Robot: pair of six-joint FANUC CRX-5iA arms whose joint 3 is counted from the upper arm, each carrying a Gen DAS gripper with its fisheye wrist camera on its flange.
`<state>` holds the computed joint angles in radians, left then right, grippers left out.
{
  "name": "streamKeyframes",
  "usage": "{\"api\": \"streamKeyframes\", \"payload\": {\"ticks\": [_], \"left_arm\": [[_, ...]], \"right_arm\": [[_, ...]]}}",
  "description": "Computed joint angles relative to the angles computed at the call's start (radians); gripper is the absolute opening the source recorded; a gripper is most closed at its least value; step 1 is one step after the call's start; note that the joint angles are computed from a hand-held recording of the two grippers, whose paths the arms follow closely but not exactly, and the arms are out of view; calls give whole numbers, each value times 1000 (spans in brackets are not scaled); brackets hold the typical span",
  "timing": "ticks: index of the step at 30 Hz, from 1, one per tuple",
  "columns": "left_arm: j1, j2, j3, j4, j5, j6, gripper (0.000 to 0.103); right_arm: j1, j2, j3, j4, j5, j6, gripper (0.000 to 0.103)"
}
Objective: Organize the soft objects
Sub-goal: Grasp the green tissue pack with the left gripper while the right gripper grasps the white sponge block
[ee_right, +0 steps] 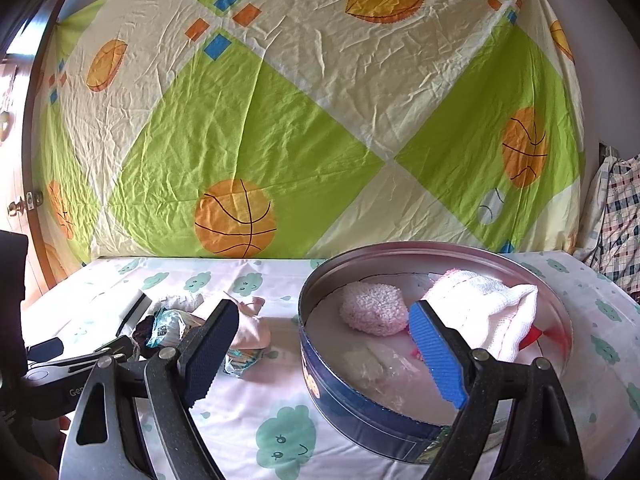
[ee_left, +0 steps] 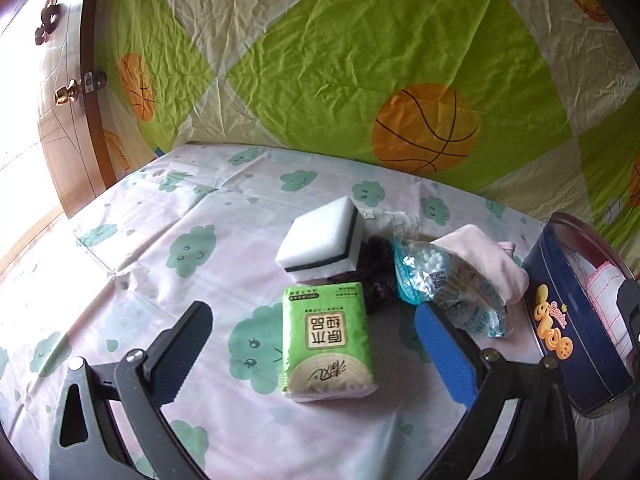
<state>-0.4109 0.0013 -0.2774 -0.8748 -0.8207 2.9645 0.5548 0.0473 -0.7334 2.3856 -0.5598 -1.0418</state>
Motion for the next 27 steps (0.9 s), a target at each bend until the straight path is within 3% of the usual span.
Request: {"api": "streamKeyframes", "payload": {"ticks": [7, 20, 22, 25, 27], "left_arm": [[31, 16, 7, 61, 15, -79, 103], [229, 8, -76, 378, 158, -334, 98], [222, 13, -66, 363, 142, -328, 93], [218, 7, -68, 350, 139, -326, 75], [224, -11, -84, 344, 154, -306, 48]], "right_arm": [[19, 18, 19, -31, 10, 24, 89], [-28, 10, 37, 49, 91, -43, 89], [-37, 8, 39, 74, 100, -61, 89], [-49, 6, 46, 103, 129, -75, 89], [-53, 6, 49, 112, 141, -79, 89]]}}
